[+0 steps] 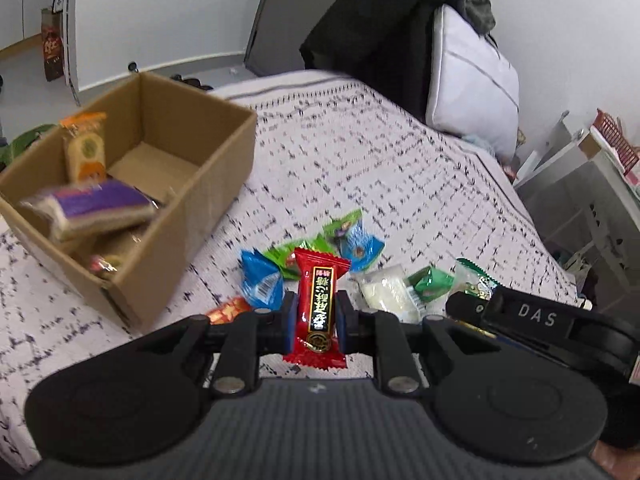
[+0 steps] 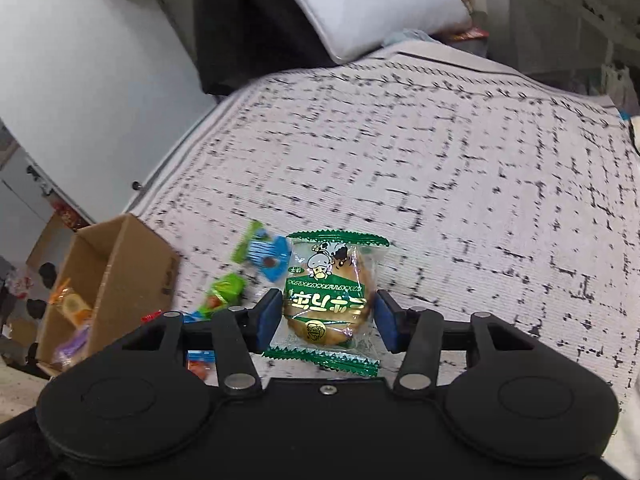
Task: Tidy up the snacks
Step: 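Lift and carry the red candy bar and green biscuit over the box with both grippers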
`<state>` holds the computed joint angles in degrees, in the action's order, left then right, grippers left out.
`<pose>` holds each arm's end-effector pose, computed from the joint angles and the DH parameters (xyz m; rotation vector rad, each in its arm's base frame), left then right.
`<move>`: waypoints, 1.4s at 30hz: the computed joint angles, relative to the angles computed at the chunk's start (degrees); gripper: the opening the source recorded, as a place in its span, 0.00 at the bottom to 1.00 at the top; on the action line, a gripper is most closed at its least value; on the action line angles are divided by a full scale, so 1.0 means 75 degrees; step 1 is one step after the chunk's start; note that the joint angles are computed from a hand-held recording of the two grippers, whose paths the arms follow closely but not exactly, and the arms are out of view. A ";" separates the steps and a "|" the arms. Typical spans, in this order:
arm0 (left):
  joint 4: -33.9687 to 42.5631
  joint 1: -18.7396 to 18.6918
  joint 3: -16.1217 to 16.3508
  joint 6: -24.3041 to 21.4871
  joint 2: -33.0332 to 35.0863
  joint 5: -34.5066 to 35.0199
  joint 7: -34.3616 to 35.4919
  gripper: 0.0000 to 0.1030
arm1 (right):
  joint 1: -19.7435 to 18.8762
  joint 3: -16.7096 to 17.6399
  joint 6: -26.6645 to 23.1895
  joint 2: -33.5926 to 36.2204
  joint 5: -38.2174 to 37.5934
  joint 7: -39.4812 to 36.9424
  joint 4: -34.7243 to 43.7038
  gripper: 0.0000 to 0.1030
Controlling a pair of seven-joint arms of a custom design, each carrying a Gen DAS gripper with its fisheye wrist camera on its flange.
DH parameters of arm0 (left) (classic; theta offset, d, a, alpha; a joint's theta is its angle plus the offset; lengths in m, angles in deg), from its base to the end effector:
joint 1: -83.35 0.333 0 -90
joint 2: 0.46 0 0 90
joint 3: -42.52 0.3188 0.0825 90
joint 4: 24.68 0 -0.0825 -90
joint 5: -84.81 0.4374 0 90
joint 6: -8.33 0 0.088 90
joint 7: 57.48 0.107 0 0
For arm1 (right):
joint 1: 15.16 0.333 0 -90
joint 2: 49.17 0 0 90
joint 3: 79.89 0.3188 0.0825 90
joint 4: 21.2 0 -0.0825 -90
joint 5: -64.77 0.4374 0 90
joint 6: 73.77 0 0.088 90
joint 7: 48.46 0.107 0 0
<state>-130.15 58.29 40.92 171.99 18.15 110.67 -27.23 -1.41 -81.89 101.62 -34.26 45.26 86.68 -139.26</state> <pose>0.6348 -0.3434 0.4014 -2.0873 1.7185 -0.9444 0.6524 0.1637 0.3590 -1.5030 1.9332 -0.4626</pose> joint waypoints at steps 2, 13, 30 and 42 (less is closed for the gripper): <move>-0.0086 -0.0062 0.0099 0.0015 -0.0132 0.0171 -0.0147 0.18 | 0.0059 -0.0026 0.0158 -0.0036 -0.0054 0.0038 -0.0044 0.48; -0.0676 0.0363 -0.0031 0.0105 -0.0928 0.1011 -0.0842 0.18 | 0.0372 -0.0047 0.1206 -0.0131 0.0194 -0.0237 -0.0155 0.48; -0.1500 0.1539 -0.0454 0.0573 -0.1785 0.1319 -0.1126 0.18 | 0.1089 -0.0093 0.1871 0.0271 0.0631 -0.1207 0.0286 0.48; -0.1731 0.2120 -0.0525 0.1062 -0.1712 -0.0193 0.0233 0.18 | 0.2174 -0.0863 0.1563 0.0817 0.0901 -0.1422 0.1115 0.48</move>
<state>-143.13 74.18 36.98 179.96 5.31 109.22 -25.48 14.90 -88.37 113.33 -28.12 52.01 76.02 -130.90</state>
